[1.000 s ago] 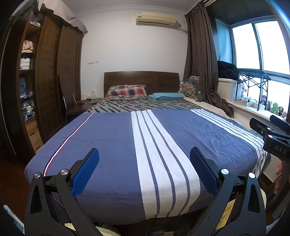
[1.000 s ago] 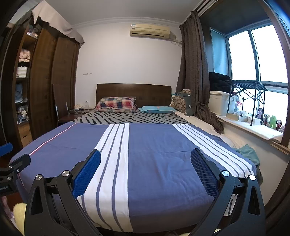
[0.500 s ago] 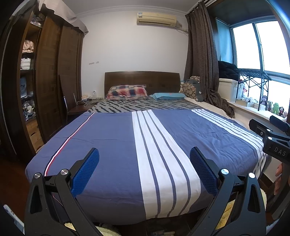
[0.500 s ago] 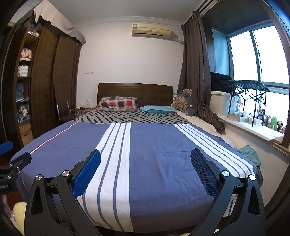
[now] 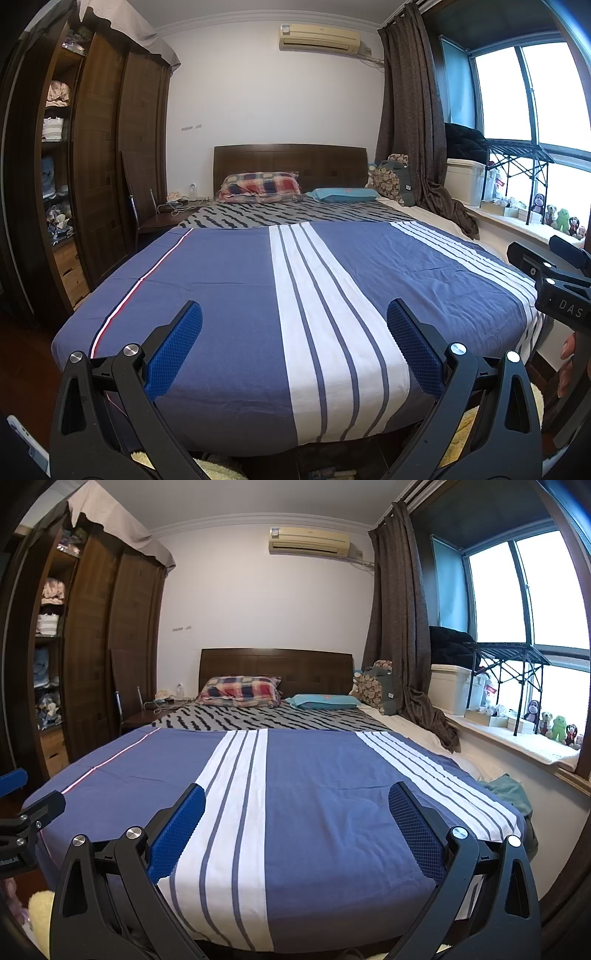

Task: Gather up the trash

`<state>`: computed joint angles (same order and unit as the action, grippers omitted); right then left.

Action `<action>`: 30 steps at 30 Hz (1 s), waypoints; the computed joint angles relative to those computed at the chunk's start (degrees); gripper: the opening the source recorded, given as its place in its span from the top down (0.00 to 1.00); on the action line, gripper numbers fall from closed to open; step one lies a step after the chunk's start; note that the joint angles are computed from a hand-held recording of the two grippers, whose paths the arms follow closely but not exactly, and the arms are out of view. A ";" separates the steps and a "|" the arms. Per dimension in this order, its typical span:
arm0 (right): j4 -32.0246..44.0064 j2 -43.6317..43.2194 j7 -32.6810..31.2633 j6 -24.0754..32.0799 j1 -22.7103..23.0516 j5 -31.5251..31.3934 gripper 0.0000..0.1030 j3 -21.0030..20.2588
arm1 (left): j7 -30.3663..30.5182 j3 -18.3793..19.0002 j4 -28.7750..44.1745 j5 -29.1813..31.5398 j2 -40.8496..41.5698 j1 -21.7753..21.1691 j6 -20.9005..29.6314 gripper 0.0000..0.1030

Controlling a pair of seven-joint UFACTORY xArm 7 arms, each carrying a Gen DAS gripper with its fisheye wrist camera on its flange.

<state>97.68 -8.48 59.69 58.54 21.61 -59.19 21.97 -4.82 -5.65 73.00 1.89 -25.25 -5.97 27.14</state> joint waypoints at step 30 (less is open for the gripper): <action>0.58 0.75 0.34 0.30 1.15 -0.38 0.03 -0.46 | -0.97 -0.34 -0.32 0.83 -0.06 0.16 0.27 0.08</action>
<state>98.27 -7.72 60.03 58.84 22.76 -59.57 21.51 -5.79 -6.00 72.69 2.72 -25.30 -5.82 27.41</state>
